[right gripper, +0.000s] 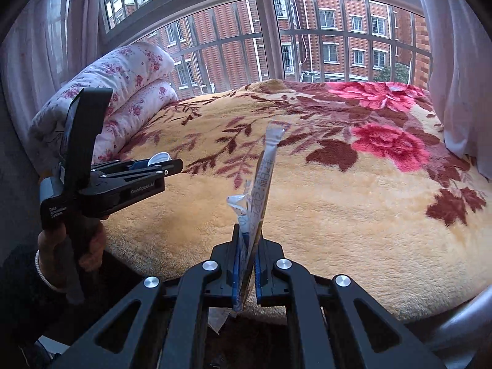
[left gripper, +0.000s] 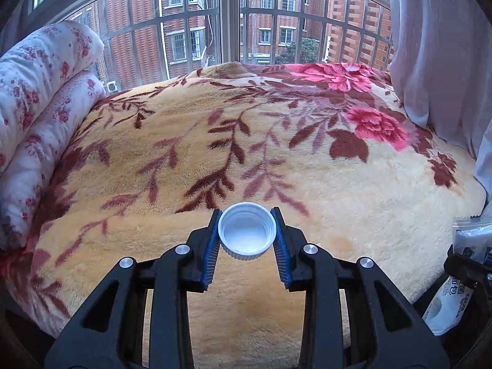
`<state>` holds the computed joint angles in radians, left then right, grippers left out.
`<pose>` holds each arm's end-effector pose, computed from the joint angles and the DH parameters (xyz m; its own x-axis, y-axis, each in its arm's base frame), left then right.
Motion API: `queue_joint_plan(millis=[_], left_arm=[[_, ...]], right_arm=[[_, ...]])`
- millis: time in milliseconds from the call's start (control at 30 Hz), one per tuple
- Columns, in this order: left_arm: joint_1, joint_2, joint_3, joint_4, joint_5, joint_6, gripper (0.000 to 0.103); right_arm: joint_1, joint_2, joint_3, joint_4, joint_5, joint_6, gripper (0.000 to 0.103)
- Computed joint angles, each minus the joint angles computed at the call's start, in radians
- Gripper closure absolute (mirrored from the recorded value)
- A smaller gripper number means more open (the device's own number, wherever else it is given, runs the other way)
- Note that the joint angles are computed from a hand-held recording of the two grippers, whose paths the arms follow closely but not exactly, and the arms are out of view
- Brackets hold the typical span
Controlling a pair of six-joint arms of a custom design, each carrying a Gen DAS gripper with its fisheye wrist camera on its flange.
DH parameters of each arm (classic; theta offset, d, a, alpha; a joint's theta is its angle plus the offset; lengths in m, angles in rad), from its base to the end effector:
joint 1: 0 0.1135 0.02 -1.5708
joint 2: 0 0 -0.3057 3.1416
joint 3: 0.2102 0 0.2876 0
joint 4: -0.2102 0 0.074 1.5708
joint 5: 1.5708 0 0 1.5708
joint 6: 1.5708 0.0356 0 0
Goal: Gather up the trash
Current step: 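Lower the cap and wrapper into the orange bucket and open both grippers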
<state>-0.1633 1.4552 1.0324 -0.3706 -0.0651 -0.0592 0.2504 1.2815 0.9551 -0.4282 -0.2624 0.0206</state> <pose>0.3385 -0.0534 0.2784 -0.7090 0.0570 -0.7029 0.0754 0.9971 0.0048 0.2858 0.0826 0.2989 -0.6722 -0.1514 -0.7247 -0.4086 0.8921 0.1927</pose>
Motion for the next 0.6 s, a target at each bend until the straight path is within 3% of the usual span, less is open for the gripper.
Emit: queue_joint_plan(millis=[600], left_arm=[[-0.095,-0.339,-0.343,-0.104,-0.009,-0.005,0.072]], right_arm=[[0.109,-0.186,-0.168,-0.117,0.016,-0.018,0.096]])
